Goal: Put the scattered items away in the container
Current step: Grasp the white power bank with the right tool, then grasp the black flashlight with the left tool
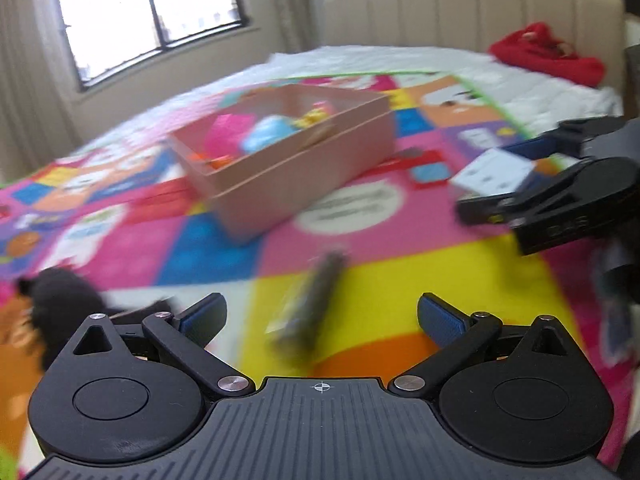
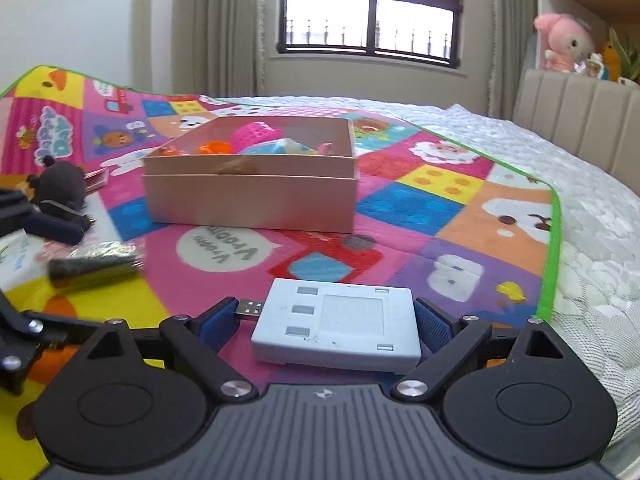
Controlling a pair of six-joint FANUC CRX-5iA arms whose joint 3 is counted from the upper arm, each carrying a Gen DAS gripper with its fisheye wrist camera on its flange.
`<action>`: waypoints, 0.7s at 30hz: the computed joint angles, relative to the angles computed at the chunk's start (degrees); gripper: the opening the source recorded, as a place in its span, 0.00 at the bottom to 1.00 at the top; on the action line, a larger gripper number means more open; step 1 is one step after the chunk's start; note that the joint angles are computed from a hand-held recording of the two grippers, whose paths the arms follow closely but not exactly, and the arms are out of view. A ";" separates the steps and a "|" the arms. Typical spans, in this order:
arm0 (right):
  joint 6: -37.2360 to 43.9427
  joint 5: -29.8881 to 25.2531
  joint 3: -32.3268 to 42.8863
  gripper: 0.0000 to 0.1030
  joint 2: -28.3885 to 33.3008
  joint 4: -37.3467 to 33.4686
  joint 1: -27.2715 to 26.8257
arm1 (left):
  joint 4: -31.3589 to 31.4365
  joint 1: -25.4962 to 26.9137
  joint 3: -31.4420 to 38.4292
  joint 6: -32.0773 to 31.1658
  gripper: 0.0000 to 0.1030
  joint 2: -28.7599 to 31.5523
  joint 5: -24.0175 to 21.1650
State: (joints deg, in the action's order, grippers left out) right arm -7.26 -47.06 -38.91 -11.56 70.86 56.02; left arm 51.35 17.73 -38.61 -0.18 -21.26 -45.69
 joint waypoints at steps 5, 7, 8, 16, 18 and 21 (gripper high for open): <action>0.53 -0.66 0.04 0.92 1.42 2.97 1.00 | -2.71 1.19 -0.46 5.57 1.00 -1.03 8.37; 0.66 -1.78 0.14 0.93 2.09 3.95 1.44 | -5.01 0.65 -0.43 8.99 1.00 -0.73 13.22; 0.63 -2.14 0.11 0.93 2.30 4.36 1.52 | -5.89 0.59 -0.33 10.28 1.00 -0.54 14.82; -1.43 -2.88 -0.46 0.98 2.54 5.48 1.69 | -5.99 2.45 1.37 16.39 1.00 0.10 9.96; -1.79 -2.62 -0.60 1.00 2.51 5.61 1.49 | -4.29 3.61 2.39 18.18 1.00 0.84 3.82; -2.03 -1.74 -0.84 1.00 2.27 5.64 1.00 | -1.93 2.91 3.07 18.73 1.00 2.19 -1.57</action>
State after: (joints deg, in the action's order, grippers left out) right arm -9.30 -48.80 -39.74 -9.29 76.51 57.02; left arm 49.42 20.65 -35.54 18.55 -19.07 -47.26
